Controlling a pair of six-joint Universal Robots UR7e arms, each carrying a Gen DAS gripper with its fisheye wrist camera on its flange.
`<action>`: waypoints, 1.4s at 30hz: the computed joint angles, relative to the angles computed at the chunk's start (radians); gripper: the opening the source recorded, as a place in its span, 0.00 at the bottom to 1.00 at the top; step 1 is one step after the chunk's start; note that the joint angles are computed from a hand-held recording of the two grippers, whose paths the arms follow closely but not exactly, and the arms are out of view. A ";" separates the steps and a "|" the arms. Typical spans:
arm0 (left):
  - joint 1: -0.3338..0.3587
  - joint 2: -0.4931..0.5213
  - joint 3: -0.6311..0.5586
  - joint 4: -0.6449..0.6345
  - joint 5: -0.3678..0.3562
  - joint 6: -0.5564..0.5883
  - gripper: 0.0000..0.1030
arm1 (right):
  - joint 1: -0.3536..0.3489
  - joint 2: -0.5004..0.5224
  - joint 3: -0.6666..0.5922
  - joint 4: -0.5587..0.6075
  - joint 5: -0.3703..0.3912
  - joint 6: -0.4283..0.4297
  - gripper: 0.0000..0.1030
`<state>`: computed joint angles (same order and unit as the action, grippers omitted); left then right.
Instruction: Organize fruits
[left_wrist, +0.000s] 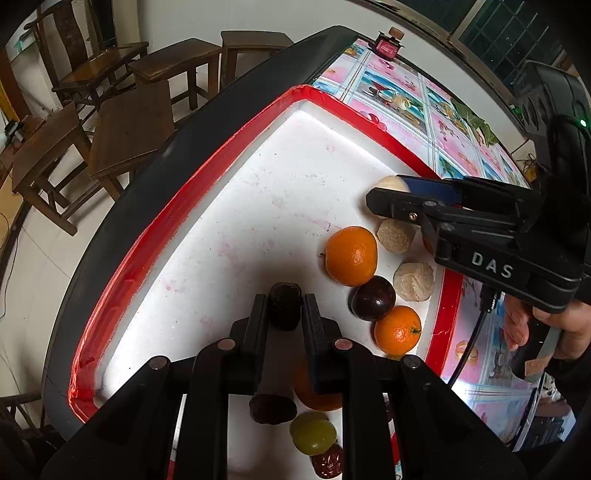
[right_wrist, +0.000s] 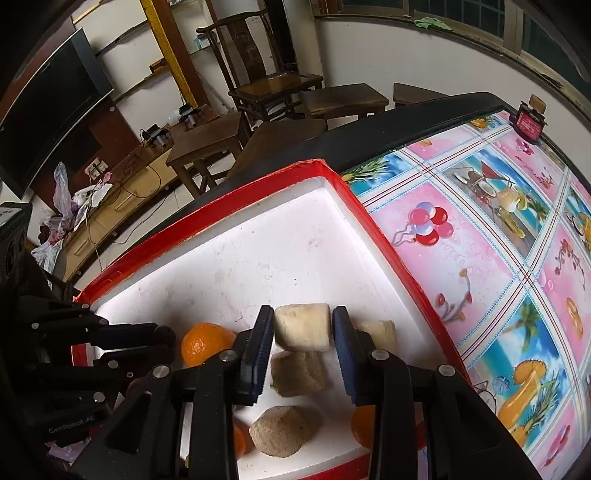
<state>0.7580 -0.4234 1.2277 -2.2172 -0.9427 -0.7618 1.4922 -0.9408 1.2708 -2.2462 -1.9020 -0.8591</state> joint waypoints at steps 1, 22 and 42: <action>0.000 0.000 0.000 -0.002 -0.001 -0.002 0.17 | 0.000 -0.002 0.001 0.000 0.002 0.000 0.38; -0.060 0.006 -0.007 0.102 0.093 -0.046 1.00 | -0.037 -0.218 0.147 0.015 0.149 0.036 0.65; -0.186 -0.024 0.084 0.114 0.323 -0.142 1.00 | -0.089 -0.402 0.318 -0.028 0.171 0.005 0.93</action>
<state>0.5725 -0.4470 1.3118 -2.1035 -0.6194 -0.9038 1.4032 -1.3425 1.5887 -2.2746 -1.7314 -0.8540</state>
